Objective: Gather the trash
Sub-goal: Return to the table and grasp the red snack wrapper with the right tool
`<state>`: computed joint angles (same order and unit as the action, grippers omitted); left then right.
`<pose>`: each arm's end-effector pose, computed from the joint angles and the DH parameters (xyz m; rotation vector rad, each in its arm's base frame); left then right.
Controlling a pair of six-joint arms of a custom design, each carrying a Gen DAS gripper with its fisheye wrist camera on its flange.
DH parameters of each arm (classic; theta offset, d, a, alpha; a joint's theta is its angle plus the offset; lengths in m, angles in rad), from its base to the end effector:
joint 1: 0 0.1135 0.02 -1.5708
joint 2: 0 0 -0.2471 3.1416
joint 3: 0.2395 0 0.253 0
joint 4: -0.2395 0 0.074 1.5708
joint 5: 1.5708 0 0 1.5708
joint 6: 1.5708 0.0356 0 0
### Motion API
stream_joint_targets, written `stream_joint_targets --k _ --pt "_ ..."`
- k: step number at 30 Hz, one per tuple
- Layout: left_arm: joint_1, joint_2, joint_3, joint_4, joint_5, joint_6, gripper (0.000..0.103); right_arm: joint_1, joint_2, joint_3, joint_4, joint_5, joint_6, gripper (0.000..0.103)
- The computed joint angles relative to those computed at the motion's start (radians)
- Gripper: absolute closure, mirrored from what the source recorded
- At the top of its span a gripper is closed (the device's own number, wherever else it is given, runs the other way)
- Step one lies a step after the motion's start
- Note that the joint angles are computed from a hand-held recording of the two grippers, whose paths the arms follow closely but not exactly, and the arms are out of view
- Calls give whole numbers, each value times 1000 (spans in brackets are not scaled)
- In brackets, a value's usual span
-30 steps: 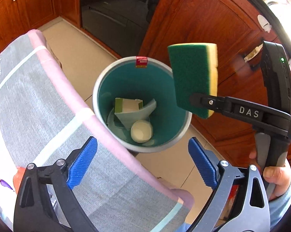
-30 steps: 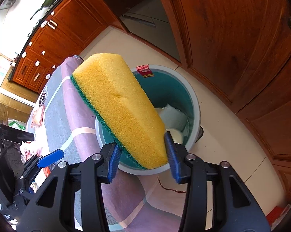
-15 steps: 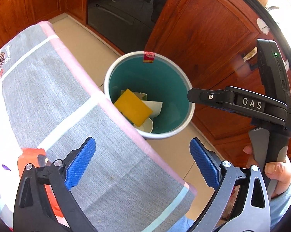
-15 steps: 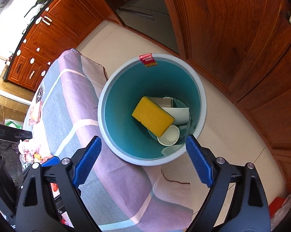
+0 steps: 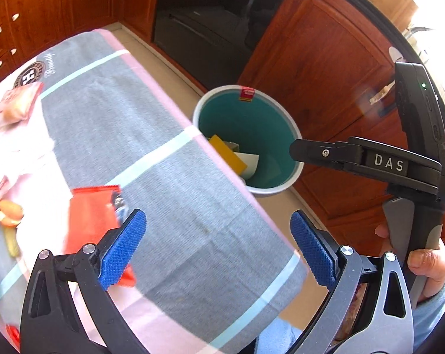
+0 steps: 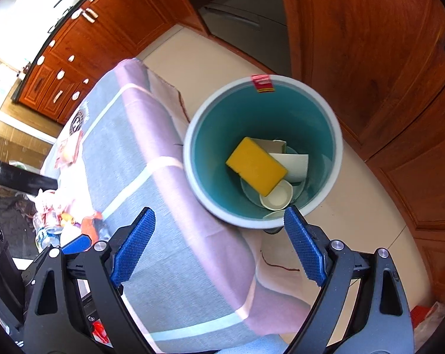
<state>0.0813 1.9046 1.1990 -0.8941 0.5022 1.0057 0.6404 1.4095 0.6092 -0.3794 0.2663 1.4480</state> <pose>0.3243 0.0092 0.1281 1.2552 2.5430 -0.6438 0.1947 0.1334 0.1227 1.1285 2.4585 0.2810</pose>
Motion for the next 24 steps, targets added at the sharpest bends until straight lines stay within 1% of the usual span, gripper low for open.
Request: stream_joint_targets --k 3,5,8,11,12,15,18,21,24 --pt "68 11 35 -17 0 31 5 30 63 70 -4 0 -5 18" --pt "124 49 92 -41 -2 49 5 48 114 130 -13 1 -16 18" --pt "198 122 189 -73 -1 48 5 67 195 221 -16 -7 -38 18" --pt "251 189 267 -75 -3 30 5 78 280 316 -21 -20 -62 18" --pt "267 210 289 -71 -5 25 5 78 280 316 -21 -20 -62 18" --pt "297 260 335 -37 -19 2 5 81 359 397 -20 -41 -78 18" --pt "313 313 386 -30 -31 -6 6 80 440 478 -17 -71 -93 18" --pt "336 351 436 -45 -34 5 6 80 516 559 -23 -100 -111 18" --pt "363 404 512 -85 -22 21 6 78 592 647 -43 -126 -136 18"
